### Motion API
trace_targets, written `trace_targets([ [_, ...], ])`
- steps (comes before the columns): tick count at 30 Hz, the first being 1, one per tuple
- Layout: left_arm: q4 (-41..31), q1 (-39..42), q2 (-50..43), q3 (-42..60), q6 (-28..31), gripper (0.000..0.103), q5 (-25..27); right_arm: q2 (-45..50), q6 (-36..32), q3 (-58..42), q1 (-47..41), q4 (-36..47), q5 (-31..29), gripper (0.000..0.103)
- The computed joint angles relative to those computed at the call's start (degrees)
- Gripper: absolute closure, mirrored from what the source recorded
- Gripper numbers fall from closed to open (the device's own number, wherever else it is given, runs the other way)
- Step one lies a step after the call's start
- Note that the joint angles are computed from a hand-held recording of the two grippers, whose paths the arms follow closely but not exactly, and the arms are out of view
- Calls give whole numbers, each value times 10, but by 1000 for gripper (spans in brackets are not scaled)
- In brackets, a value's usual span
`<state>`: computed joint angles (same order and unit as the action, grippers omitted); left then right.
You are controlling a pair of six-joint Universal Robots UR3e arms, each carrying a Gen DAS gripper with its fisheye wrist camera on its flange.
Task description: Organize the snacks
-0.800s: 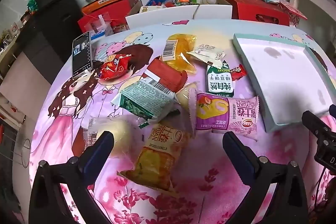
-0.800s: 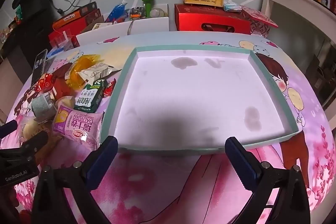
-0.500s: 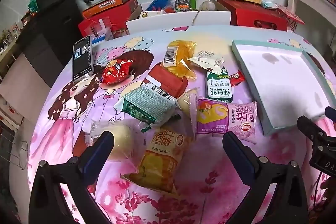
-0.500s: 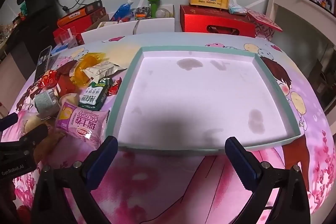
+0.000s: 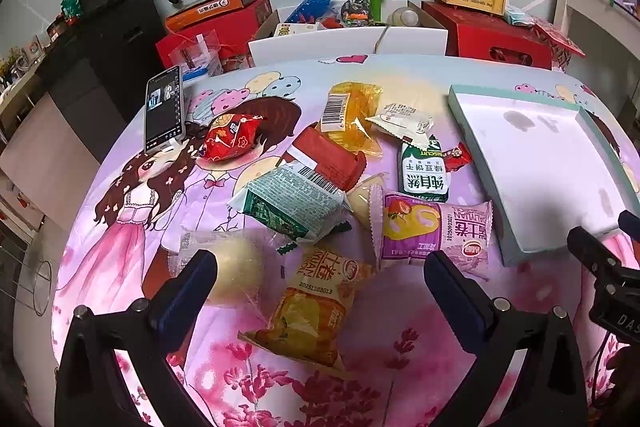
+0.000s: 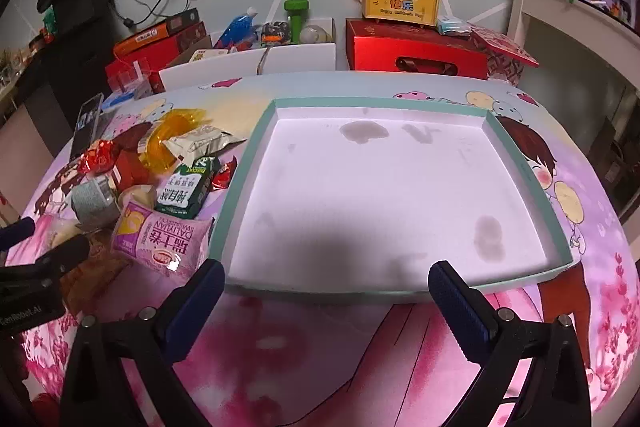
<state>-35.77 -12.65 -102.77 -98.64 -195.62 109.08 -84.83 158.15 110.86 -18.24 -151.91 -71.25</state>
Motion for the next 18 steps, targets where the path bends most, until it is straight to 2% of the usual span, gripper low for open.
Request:
trace_targets([
  [18, -16, 0, 0, 8, -6, 0, -9, -1, -4, -5, 2, 14, -7, 0],
])
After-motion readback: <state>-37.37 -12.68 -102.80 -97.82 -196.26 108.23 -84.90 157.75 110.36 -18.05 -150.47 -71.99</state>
